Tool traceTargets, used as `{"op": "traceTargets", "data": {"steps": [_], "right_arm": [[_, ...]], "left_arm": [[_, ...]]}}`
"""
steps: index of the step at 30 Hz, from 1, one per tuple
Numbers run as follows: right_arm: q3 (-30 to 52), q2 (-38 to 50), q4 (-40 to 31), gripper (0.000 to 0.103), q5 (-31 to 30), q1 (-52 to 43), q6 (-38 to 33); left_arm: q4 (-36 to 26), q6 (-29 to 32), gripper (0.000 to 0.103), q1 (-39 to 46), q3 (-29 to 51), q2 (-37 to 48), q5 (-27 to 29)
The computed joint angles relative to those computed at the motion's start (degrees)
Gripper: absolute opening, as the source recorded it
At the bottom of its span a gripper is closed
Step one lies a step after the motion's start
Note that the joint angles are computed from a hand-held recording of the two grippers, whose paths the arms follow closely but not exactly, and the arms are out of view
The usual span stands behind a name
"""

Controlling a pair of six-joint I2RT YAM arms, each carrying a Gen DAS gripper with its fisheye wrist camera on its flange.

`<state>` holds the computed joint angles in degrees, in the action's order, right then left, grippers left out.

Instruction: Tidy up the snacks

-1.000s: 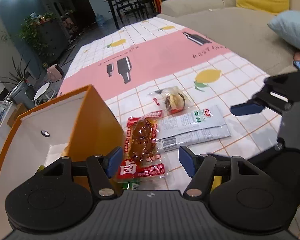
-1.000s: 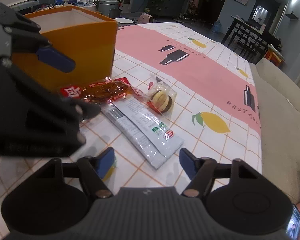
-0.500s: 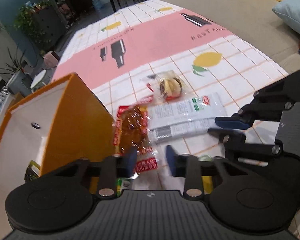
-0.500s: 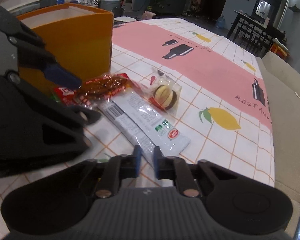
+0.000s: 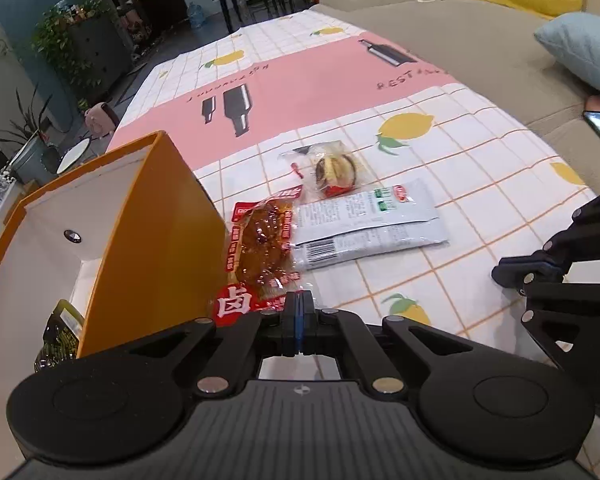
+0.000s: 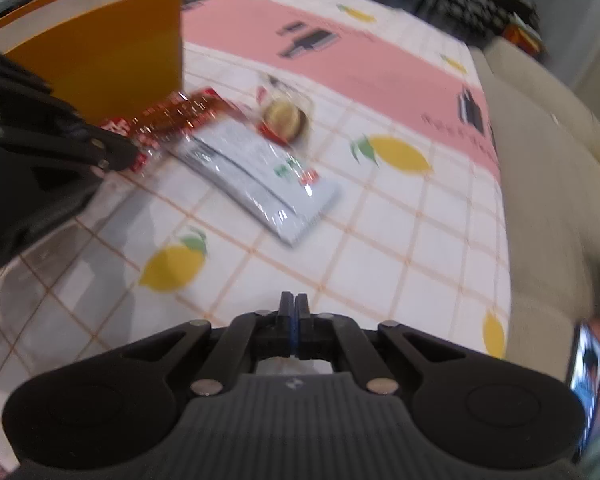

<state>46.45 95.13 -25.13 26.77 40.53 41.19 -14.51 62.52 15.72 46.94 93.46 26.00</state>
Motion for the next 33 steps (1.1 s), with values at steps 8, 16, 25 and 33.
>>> {"op": "traceTargets", "data": {"steps": [8,16,25,33], "right_arm": [[-4.7,-2.4,15.3,0.035,7.7,2.5,-17.1],[-12.0,-0.4,34.8,0.039,-2.5,-5.6,-30.9],[-12.8,2.0,39.1,0.027,-8.8,-10.0,-27.8],[-11.0,2.5,35.5,0.0,-5.1,-6.3,-25.6]], "left_arm": [[10.4,4.1,0.046,-0.9,-5.0,-1.0,0.4],[21.9,12.7,0.063,-0.7,-9.4,2.5,0.6],[24.9,14.2,0.039,-1.3,-9.9,4.7,1.0],[21.0,13.0,0.017,-0.6,-9.5,2.4,2.7]]}}
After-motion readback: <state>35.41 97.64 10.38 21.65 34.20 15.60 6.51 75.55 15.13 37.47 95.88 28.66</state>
